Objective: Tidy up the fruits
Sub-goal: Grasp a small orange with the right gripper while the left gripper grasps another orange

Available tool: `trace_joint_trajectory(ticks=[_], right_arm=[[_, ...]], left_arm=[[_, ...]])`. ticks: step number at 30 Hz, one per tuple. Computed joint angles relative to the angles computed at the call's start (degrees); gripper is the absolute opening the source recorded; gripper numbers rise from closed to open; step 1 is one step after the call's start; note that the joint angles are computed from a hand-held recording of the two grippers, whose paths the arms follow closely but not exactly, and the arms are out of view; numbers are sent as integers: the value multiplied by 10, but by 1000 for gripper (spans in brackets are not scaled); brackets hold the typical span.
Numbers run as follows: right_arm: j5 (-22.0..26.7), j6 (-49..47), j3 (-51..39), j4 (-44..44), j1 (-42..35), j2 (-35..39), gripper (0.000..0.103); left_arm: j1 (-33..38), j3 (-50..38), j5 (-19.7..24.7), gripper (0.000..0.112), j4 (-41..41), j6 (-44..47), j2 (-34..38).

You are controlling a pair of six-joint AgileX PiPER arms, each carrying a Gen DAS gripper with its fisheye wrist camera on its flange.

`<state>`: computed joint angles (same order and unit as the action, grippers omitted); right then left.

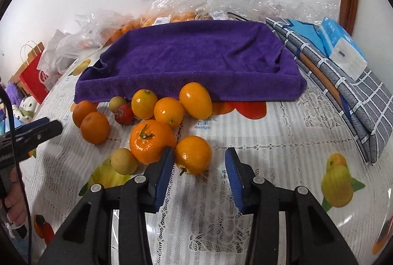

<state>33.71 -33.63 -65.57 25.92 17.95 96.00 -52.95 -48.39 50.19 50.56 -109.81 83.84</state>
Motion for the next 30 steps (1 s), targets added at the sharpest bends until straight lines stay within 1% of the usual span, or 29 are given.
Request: trace_joint_trajectory(ticks=[2,3,6,8,10,11,12,13,14,15,16,18,20,21,22,26,30], right_arm=[[24,-38,-6,28,-11,2,31],[30,-48,-5,34,-16,-2,29],[23,-52,8,27,-23,-20,28],[37,-64,4,39,-31,-16,28],[64,-78,-6,60,-42,-5,29],[68,-81,-7,63,-44,-3,32],[68,-82,-7,64,-44,0,36],[62,-79,-6,61,-41,2,38],[58,-79,-4,63,-39,4,39],[57,-84,-4,68,-38,6,39],[56,-84,-5,71,-36,10,39],[53,-86,-5,74,-32,16,37],[42,-97,1,85,-29,13,32],[42,-98,1,82,-28,13,32],[41,-88,1,67,-25,10,32],[27,-70,10,32,-28,-6,32],[31,-72,9,43,-35,5,34]], left_arm=[[21,-3,-29,75,1,6,3],[30,-4,-43,70,2,9,4],[59,-12,-84,64,1,20,16],[73,-9,-113,60,10,10,21],[86,-4,-138,58,13,-1,25],[93,1,-152,58,15,-9,26],[100,9,-171,56,24,-25,25],[104,16,-185,52,37,-42,22],[110,21,-200,50,43,-51,21],[113,22,-209,44,45,-52,21],[117,24,-218,42,45,-51,21],[118,24,-219,40,44,-50,22],[116,32,-222,40,48,-58,15],[112,36,-218,40,46,-60,9],[105,43,-209,40,44,-62,0],[83,34,-136,40,7,-21,-7],[82,41,-136,42,20,-28,-8]])
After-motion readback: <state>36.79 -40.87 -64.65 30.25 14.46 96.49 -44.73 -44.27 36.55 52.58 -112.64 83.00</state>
